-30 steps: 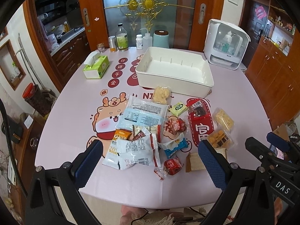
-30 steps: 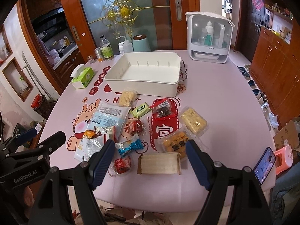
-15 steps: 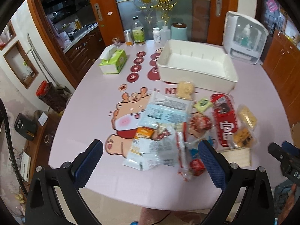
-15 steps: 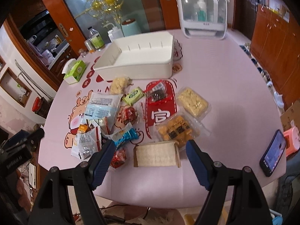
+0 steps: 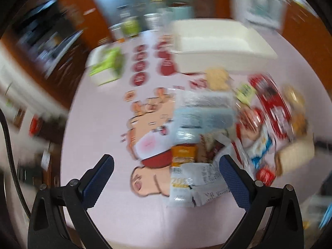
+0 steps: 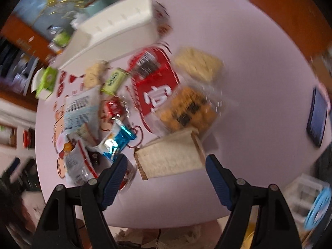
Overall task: Organize snacks
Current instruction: 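Grasp the beige cracker box with the right gripper while the left gripper grasps the grey snack bag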
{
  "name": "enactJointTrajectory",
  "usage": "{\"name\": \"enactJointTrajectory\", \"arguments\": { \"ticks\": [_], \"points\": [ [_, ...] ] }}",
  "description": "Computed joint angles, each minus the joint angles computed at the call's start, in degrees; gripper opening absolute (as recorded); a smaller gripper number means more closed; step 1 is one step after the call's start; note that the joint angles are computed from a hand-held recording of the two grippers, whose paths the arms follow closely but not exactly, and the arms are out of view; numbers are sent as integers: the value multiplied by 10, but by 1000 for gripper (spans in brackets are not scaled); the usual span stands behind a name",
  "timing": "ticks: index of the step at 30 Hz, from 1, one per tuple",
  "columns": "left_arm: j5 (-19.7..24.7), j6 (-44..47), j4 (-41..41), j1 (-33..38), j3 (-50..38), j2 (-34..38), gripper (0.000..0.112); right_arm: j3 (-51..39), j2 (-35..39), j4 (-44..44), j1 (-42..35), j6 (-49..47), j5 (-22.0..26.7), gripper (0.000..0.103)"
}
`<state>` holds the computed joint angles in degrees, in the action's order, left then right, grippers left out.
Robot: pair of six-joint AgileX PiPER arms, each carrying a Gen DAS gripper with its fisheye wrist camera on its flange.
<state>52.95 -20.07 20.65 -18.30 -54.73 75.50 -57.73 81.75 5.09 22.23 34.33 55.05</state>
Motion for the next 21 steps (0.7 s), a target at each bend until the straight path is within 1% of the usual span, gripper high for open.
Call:
{"name": "enactJointTrajectory", "arguments": {
  "ticks": [5, 9, 12, 14, 15, 17, 18, 20, 21],
  "points": [
    [-88, 116, 7, -60, 46, 55, 101, 46, 29, 39, -23, 66, -40, 78],
    [-125, 214, -15, -73, 52, 101, 101, 72, 46, 62, -30, 128, -81, 78],
    [-138, 287, -57, -57, 45, 134, 101, 75, 65, 52, -21, 183, -103, 80],
    [-141, 343, -102, -40, 36, 155, 101, 75, 78, 45, -16, 215, -112, 80],
    [-139, 357, -113, -36, 30, 166, 101, 77, 86, 39, -12, 235, -116, 80],
    [-136, 384, -128, -33, 21, 185, 101, 89, 93, 52, -16, 238, -136, 80],
    [-135, 389, -127, -36, 19, 194, 101, 90, 92, 35, -6, 258, -142, 81],
    [-135, 399, -120, -41, 21, 206, 101, 87, 99, 8, 13, 282, -142, 79],
    [-132, 409, -124, -41, 21, 208, 101, 87, 98, -15, 27, 306, -141, 68]
  ]
}}
